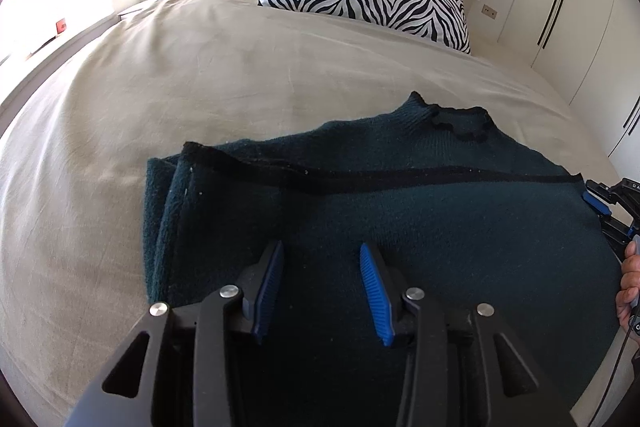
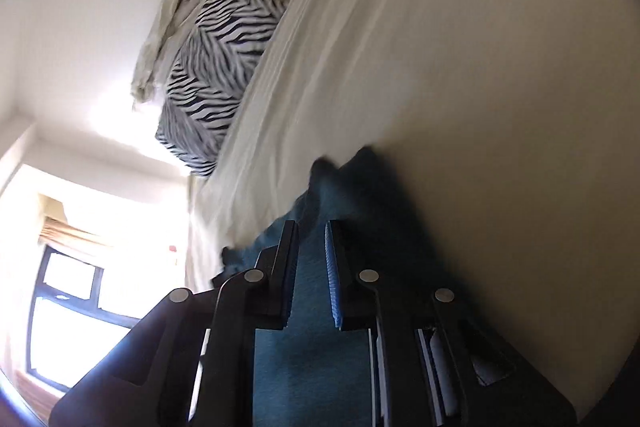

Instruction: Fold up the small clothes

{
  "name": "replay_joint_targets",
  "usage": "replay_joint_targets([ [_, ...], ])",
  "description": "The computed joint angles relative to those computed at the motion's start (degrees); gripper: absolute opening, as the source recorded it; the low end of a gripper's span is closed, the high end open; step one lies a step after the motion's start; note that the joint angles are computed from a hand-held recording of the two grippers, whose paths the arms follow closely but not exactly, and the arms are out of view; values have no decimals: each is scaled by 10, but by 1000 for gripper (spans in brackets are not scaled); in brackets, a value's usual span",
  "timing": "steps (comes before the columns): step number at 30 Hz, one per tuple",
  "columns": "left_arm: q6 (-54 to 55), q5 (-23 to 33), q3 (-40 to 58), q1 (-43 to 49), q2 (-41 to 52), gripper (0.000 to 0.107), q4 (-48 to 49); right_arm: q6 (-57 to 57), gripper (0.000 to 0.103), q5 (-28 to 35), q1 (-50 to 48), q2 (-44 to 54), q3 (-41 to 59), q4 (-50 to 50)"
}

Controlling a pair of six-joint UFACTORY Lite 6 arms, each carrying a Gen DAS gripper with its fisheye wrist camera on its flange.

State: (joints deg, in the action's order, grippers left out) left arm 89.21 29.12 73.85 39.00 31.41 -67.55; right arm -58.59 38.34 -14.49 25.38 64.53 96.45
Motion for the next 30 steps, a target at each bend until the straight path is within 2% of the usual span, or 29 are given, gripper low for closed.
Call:
replay_joint_targets([
  [3,13,5,-2,4,1,43,-11,3,16,4,-11,-75,-57,-25],
  [5,24,3,-8,4,-3,43,-21,-25,17,40,-9,-155,-121,-29],
  [7,36,1,-14,5,-6,43,-32,-23,17,84,31,-240,-184,-59],
  [9,41,1,-14,5,-5,43,-36,-6,17,69,121,-284,-219,-62],
  [11,49,1,-18,6,-7,43,-43,-3,17,52,221,-276,-230,-46],
  [13,58,2,-23,7,-9,43,-52,-49,17,40,306,-259,-263,40],
  [15,66,9,-22,11,-7,43,-58,-70,17,15,362,-215,-260,76],
  [17,73,15,-23,16,-6,43,-62,-127,16,4,381,-230,-299,134],
  [20,63,34,-14,24,1,43,-54,-130,16,39,314,-243,-322,119],
  [24,10,82,7,47,6,43,-5,-111,12,93,117,-292,-384,60],
  [27,-37,112,-34,75,-48,43,43,-26,12,55,5,-405,-424,-52],
  [28,-52,131,-57,89,-74,43,56,7,16,61,-23,-443,-436,-87],
  [30,-75,197,-98,120,-124,44,75,71,18,65,-36,-510,-458,-129],
])
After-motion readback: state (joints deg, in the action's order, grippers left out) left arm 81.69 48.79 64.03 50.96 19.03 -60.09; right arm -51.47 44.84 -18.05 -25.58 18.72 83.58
